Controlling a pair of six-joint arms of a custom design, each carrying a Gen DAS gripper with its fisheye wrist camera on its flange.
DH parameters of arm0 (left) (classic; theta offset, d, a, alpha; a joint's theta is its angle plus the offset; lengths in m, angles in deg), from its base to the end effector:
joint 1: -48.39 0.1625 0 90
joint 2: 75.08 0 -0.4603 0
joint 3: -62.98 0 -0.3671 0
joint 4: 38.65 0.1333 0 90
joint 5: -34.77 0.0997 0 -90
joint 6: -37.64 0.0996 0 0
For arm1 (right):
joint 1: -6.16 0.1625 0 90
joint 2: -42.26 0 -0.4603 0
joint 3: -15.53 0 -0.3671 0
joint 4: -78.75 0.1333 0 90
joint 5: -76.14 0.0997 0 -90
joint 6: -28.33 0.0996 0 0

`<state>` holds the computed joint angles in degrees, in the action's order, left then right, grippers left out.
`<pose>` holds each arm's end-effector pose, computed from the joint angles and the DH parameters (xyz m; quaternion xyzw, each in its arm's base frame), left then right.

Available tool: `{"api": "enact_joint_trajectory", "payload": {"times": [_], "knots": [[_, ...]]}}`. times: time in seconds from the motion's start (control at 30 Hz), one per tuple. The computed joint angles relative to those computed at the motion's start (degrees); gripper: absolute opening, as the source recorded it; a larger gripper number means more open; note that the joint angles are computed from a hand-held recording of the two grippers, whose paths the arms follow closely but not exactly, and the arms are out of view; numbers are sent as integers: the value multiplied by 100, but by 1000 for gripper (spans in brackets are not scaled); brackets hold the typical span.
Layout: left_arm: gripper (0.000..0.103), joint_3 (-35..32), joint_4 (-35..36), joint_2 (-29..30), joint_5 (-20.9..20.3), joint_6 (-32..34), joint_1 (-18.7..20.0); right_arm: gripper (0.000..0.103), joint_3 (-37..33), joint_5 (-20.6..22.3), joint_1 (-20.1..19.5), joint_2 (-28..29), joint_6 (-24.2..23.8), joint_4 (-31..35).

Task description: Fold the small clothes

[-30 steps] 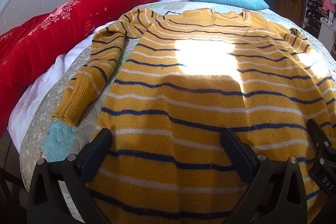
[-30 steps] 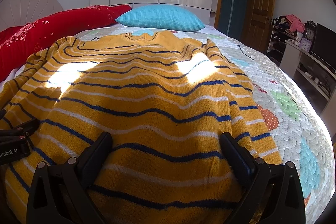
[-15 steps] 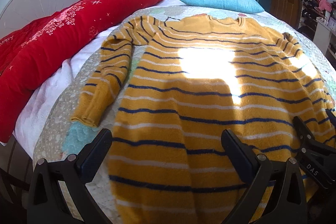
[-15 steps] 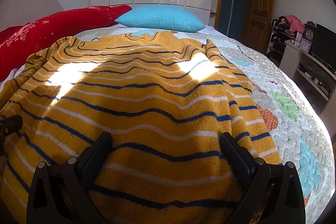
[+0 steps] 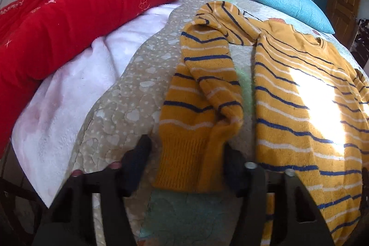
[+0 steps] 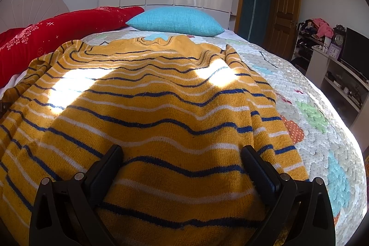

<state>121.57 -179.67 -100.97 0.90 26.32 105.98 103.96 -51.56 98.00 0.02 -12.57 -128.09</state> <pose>-0.2652 -0.8208 0.1438 0.0858 0.8702 -0.3033 0.3787 0.0949 -0.6996 0.2750 0.1074 -0.7871 0.4276 0.4314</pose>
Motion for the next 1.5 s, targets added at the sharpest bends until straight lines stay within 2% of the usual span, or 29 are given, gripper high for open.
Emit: {"api": "enact_joint_trajectory", "payload": {"times": [0.03,0.07,0.13,0.23,0.3,0.37,0.47,0.57,0.6,0.63,0.7,0.77,0.83,0.9,0.93,1.0,1.07,1.1,1.13,1.23,1.33,1.37,1.4,1.43,1.5], "knots": [[16,-38,-31,-3,9,10,-2,103,-7,-9,3,10,-14,-14],[13,-66,20,-23,73,-52,-11,103,-18,-24,7,24,-30,-29],[13,-18,-116,-130,268,-201,-2,103,-35,-44,14,44,-57,-53],[13,169,-224,-370,912,-505,21,103,-47,-47,14,65,-98,-108],[13,281,-51,-554,1301,-779,61,103,-52,-45,14,81,-130,-158],[14,455,138,-773,1409,-1081,107,103,-46,-44,15,94,-159,-216],[20,858,153,-1089,1075,-1396,106,103,-37,-47,17,106,-183,-267],[23,1318,-209,-1213,821,-1267,-49,103,-25,-50,16,91,-170,-218],[29,1510,-405,-1263,670,-1183,-106,103,-17,-44,14,65,-148,-133],[36,1659,-595,-1289,467,-1084,-163,103,-8,-39,12,14,-98,38],[42,1857,-871,-1303,72,-897,-265,102,4,-76,40,-223,133,820],[44,1963,-1115,-1269,-337,-609,-362,97,225,365,21,-641,399,1211],[57,1962,-1297,-1164,-585,-232,-440,98,369,655,17,-932,326,797],[62,1888,-1434,-1007,-732,133,-484,100,147,531,11,-1017,204,467],[62,1834,-1414,-925,-735,208,-502,102,-68,451,-31,-1031,253,570],[62,1713,-1209,-817,-820,98,-501,102,-731,145,-167,-928,500,1212],[62,1668,-1083,-787,-993,-123,-500,92,-1389,23,-317,-756,826,1918],[62,1668,-1054,-787,-1070,-193,-504,81,-1623,198,-403,-746,1113,2425],[62,1704,-1048,-807,-1110,-226,-515,76,-1869,413,-473,-717,1404,2948],[62,1618,-916,-748,-1013,-174,-555,76,-2582,1086,-626,-498,1911,4023],[62,1510,-760,-667,-806,-149,-577,76,-3362,1112,-656,-60,2028,4879],[62,1484,-724,-652,-768,-166,-572,72,-3604,1109,-676,57,2092,5284],[62,1452,-685,-636,-743,-196,-566,38,-3791,1064,-681,158,2103,5613],[62,1460,-667,-647,-725,-219,-561,13,-3928,931,-668,237,2007,5752],[62,1422,-649,-620,-653,-220,-542,10,-3940,1044,-682,161,1989,5806]]}}
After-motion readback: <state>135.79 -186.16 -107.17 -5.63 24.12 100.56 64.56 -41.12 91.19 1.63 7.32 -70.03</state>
